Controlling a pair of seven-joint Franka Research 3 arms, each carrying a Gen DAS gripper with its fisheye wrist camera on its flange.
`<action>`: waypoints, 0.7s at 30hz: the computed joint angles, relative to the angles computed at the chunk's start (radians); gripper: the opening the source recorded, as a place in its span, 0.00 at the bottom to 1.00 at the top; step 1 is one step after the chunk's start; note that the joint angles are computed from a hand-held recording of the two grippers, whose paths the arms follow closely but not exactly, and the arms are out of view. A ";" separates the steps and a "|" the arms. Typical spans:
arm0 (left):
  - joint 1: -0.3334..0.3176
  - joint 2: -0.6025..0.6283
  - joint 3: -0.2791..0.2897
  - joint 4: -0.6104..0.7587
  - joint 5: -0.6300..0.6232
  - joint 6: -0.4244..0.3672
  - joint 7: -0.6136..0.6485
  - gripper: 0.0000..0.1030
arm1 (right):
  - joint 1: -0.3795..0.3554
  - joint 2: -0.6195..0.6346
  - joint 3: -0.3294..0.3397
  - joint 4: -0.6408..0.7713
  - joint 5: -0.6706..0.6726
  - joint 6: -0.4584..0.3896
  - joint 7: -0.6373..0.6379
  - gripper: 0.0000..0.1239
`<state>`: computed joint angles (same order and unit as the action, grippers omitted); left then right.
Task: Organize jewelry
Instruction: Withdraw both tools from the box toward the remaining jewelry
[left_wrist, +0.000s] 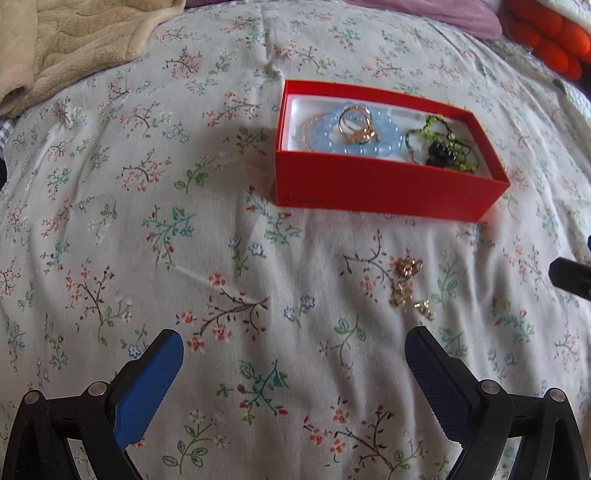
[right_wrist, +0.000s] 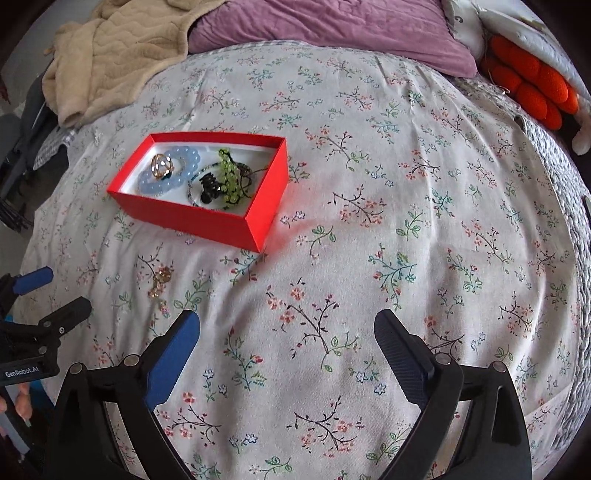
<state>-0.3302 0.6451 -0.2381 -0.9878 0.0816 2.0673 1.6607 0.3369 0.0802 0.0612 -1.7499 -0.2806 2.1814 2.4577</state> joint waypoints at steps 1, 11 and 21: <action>0.003 0.000 -0.004 -0.002 -0.006 -0.005 0.006 0.96 | 0.001 0.005 0.002 0.003 0.005 -0.006 -0.011 0.78; 0.032 -0.006 -0.061 -0.031 -0.120 -0.055 0.093 0.91 | 0.011 0.039 -0.005 0.028 0.039 -0.037 -0.070 0.78; 0.025 -0.055 -0.101 -0.166 -0.189 -0.014 0.343 0.64 | -0.002 0.019 -0.010 -0.004 0.066 -0.029 -0.061 0.78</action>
